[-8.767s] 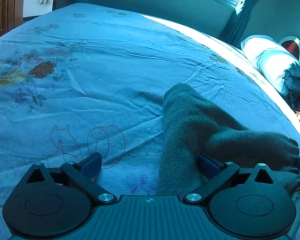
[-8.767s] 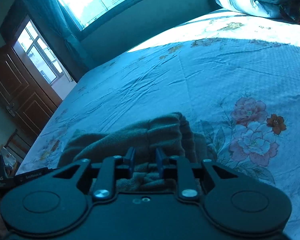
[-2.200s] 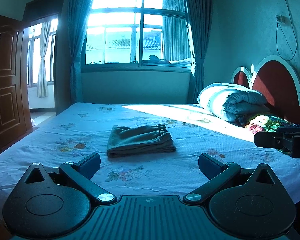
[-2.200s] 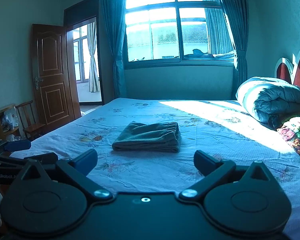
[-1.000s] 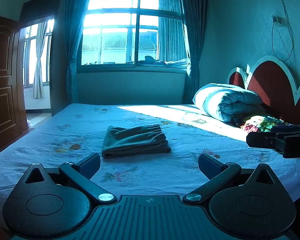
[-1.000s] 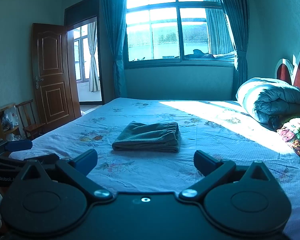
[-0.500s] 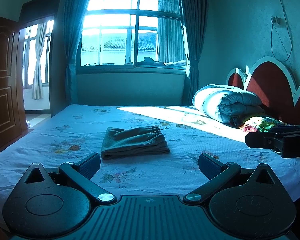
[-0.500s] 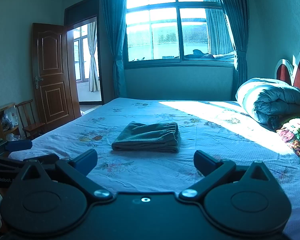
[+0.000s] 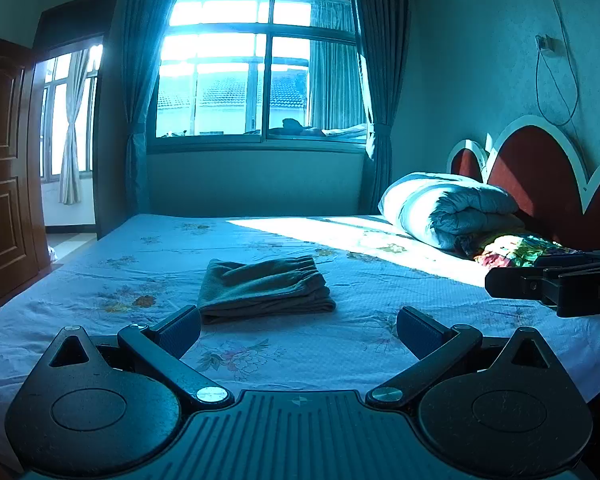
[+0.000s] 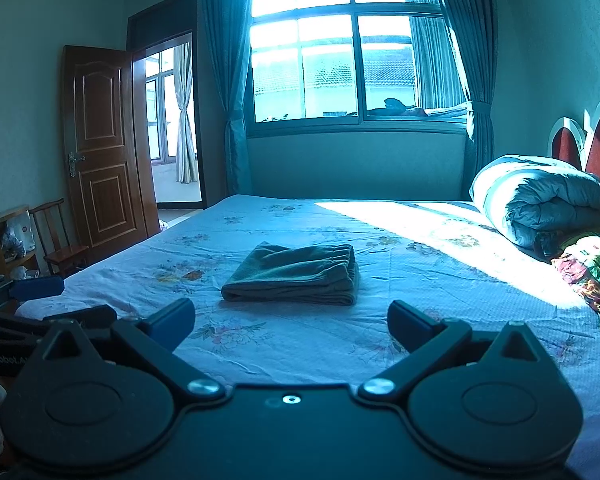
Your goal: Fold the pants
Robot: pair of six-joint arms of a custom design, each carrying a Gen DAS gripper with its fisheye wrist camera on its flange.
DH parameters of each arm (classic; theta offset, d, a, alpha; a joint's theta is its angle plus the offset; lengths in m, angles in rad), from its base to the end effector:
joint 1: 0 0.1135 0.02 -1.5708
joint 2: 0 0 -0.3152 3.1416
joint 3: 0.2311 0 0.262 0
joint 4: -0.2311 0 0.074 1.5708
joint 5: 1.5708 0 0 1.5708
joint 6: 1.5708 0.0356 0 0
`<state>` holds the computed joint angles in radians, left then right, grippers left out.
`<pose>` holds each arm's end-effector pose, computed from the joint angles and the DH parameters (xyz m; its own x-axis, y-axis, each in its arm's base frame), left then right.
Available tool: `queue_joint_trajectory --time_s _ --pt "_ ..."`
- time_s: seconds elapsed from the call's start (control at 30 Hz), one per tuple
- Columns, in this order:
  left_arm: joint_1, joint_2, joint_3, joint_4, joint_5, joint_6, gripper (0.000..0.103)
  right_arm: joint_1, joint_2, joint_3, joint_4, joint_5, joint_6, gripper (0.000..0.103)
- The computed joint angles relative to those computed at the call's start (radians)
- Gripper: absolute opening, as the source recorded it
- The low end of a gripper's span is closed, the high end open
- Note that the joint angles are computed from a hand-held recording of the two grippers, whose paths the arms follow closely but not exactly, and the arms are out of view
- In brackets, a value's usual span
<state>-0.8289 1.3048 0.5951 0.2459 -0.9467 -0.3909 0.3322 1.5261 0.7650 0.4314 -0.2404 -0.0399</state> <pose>0.1933 -0.1681 0.2545 -0.2568 -0.0494 -0.9652 -0.1703 0.9854 -0.0051 0.3136 0.1172 0.2608 -0.2847 -0.1392 -0.9485 -0.5415 0.8398 0.0393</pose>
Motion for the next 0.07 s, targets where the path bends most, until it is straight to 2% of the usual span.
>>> queue_joint_trajectory --time_s 0.07 --pt "0.000 0.000 0.001 -0.003 0.001 -0.004 0.103 0.000 -0.001 -0.001 0.001 0.001 0.000 0.097"
